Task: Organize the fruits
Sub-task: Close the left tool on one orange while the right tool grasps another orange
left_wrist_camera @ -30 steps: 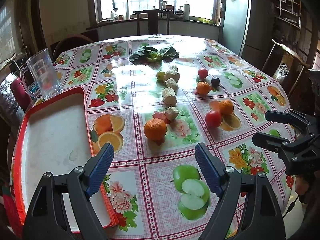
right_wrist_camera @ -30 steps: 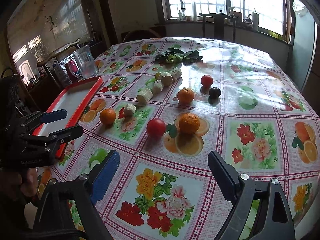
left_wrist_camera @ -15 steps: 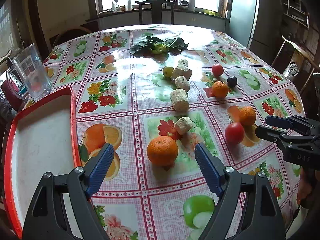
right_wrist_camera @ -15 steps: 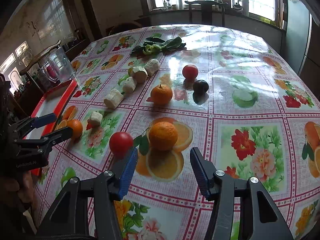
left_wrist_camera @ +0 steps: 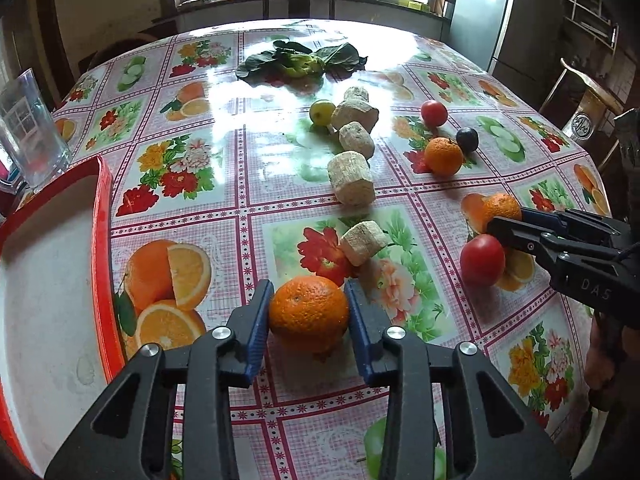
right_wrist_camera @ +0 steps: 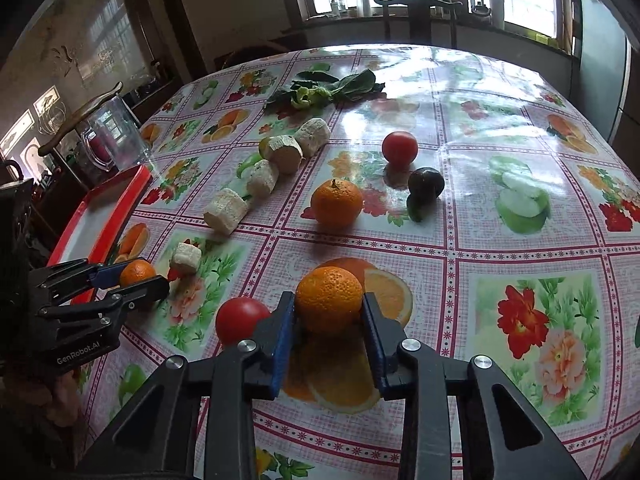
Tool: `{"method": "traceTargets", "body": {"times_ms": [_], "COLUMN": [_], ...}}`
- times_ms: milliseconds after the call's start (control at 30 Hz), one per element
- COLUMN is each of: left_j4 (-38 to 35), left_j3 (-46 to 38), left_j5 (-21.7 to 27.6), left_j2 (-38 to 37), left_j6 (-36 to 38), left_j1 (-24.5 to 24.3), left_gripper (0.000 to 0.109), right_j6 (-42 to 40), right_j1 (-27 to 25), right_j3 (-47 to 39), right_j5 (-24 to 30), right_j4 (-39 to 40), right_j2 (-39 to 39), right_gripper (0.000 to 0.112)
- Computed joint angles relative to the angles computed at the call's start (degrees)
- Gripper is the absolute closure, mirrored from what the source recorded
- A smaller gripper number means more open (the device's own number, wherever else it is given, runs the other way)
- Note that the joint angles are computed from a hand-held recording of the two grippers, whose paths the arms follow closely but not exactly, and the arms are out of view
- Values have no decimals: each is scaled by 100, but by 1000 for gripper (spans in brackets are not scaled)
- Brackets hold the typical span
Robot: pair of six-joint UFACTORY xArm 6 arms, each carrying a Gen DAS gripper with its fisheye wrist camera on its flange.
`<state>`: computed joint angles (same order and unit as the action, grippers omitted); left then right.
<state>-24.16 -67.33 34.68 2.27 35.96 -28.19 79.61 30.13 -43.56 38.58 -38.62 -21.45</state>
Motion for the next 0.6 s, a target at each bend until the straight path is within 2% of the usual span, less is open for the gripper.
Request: {"method": "traceTargets", "body": {"times_ms": [300,600], "left_j4": [-697,-1413], "left_j3": [283,704], "left_j5": [356,654], "left_j2": [-472,-1161], "left_j6": [419,957], "left_j1": [246,698], "left_gripper": [75,75], "right_j6": [539,604], "right_j1": [500,1087], "right_j3": [-34,-648], "right_j5": [269,440], "right_j4": [-270,-453], "right_j2": [-312,80], "right_gripper": [80,80]}}
